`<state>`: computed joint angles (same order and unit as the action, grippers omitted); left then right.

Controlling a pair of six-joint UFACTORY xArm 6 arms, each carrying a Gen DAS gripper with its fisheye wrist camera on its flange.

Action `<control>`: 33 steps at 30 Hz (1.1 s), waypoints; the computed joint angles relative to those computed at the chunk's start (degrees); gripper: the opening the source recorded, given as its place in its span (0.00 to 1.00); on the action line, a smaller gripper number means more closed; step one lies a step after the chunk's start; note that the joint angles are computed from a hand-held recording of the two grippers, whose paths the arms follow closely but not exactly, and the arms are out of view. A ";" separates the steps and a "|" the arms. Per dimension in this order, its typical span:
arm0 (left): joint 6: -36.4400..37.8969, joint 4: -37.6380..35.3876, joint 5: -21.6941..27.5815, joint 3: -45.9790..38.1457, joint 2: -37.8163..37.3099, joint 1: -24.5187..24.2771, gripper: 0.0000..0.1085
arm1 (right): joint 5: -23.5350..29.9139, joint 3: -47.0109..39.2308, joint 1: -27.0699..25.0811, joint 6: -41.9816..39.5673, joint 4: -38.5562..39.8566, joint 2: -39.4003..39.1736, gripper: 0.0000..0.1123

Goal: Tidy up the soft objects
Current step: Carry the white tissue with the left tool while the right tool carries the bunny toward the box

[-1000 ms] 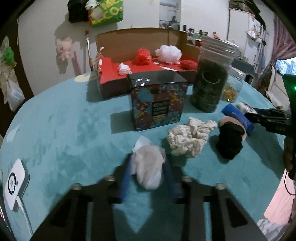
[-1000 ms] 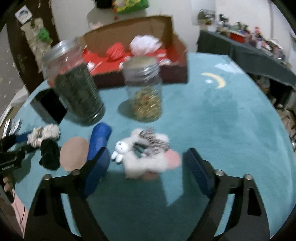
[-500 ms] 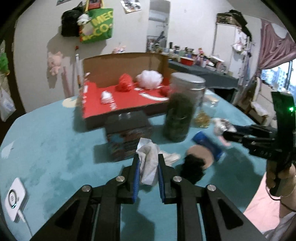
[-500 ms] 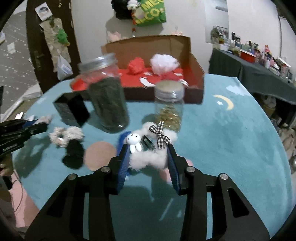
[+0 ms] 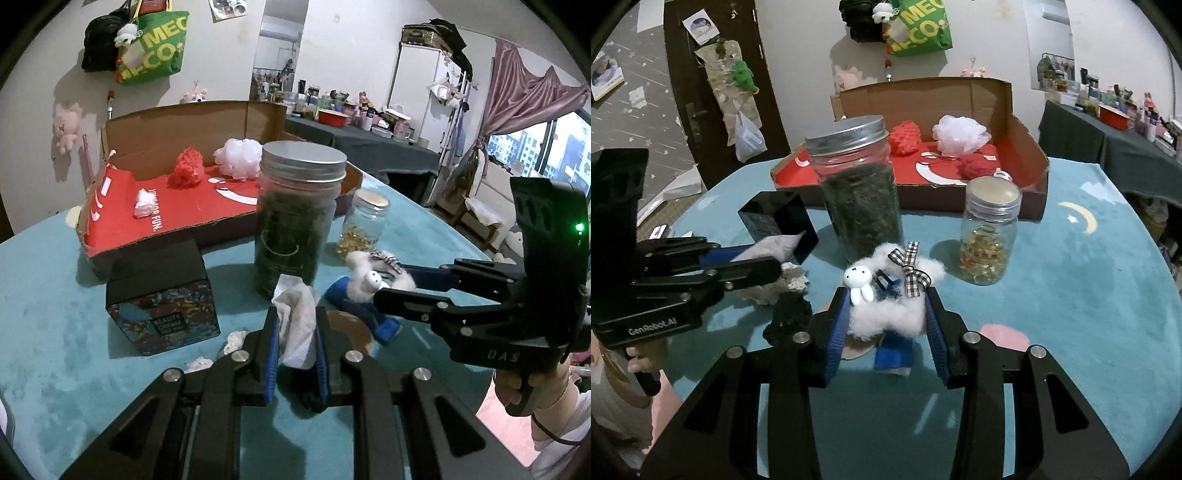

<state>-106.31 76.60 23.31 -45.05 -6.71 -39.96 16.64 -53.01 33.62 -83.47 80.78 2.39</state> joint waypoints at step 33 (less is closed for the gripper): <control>40.56 -35.37 11.23 -7.46 1.94 0.69 0.17 | -4.16 -0.73 -2.16 6.13 -6.03 2.29 0.34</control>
<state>-65.74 41.23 34.54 -52.51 -4.77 -39.27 12.48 -53.74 31.46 -77.34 74.76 4.67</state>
